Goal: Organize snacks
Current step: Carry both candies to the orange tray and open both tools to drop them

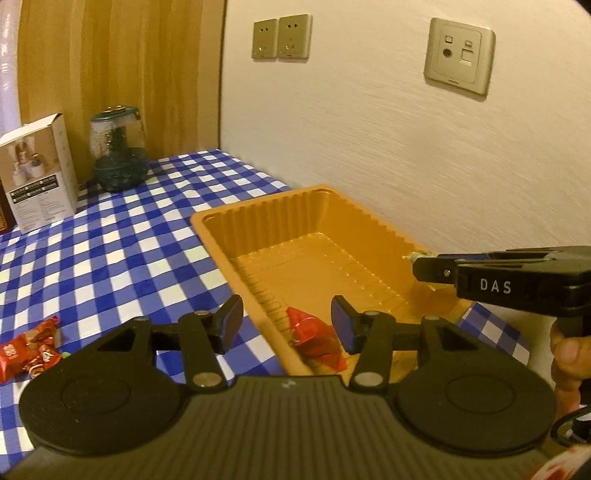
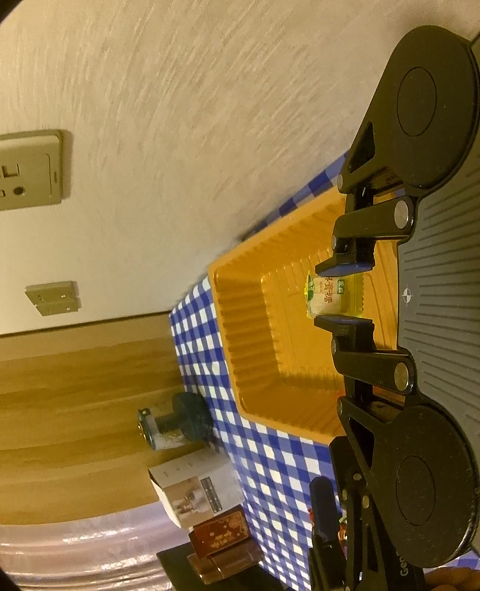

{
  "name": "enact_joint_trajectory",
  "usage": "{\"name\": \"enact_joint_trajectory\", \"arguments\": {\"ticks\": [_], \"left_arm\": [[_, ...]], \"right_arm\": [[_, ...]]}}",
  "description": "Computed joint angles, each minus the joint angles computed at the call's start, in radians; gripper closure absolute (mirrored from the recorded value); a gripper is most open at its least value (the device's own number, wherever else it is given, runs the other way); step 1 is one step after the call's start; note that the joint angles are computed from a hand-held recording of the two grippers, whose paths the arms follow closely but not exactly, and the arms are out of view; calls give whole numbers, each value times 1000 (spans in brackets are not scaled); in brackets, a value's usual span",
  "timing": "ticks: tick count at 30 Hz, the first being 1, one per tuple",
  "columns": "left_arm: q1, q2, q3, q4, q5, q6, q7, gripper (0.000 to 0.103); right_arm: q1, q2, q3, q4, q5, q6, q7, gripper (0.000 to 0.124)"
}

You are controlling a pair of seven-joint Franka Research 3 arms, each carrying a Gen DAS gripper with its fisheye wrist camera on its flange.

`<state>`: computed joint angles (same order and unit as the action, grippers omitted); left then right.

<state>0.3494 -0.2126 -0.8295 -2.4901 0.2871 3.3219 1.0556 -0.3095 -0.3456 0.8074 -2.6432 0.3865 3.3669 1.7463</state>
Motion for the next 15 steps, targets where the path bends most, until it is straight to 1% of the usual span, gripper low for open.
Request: {"name": "enact_joint_trajectory", "arguments": {"ticks": [2, 3, 4, 5, 6, 7, 8, 10, 12, 15], "left_arm": [[-26, -2, 31, -4, 1, -1, -3, 54], [-41, -3, 49, -7, 2, -2, -4, 54], [-51, -5, 59, -9, 2, -4, -5, 54], [-57, -7, 67, -12, 4, -4, -6, 54], [-60, -10, 72, -14, 4, -3, -8, 54], [-65, -12, 80, -18, 5, -2, -10, 54], [-77, -16, 94, -23, 5, -2, -12, 54], [-108, -26, 128, -36, 6, -2, -18, 54], [-126, -36, 151, -46, 6, -5, -24, 54], [-192, -53, 221, -60, 17, -23, -38, 54]], "right_arm": [[15, 12, -13, 5, -4, 6, -2, 101], [44, 25, -41, 6, -7, 17, -7, 101], [96, 45, -91, 6, -10, 37, -16, 101], [127, 60, -124, 6, -21, 58, -8, 99], [132, 66, -121, 11, 11, 65, -26, 88], [117, 66, -101, 13, 39, 73, -32, 78], [114, 70, -95, 16, 60, 86, -37, 61], [125, 69, -99, 17, 93, 103, -52, 59], [91, 53, -53, 25, 146, 88, -87, 59], [103, 37, -52, 29, 193, 72, -118, 59]]}}
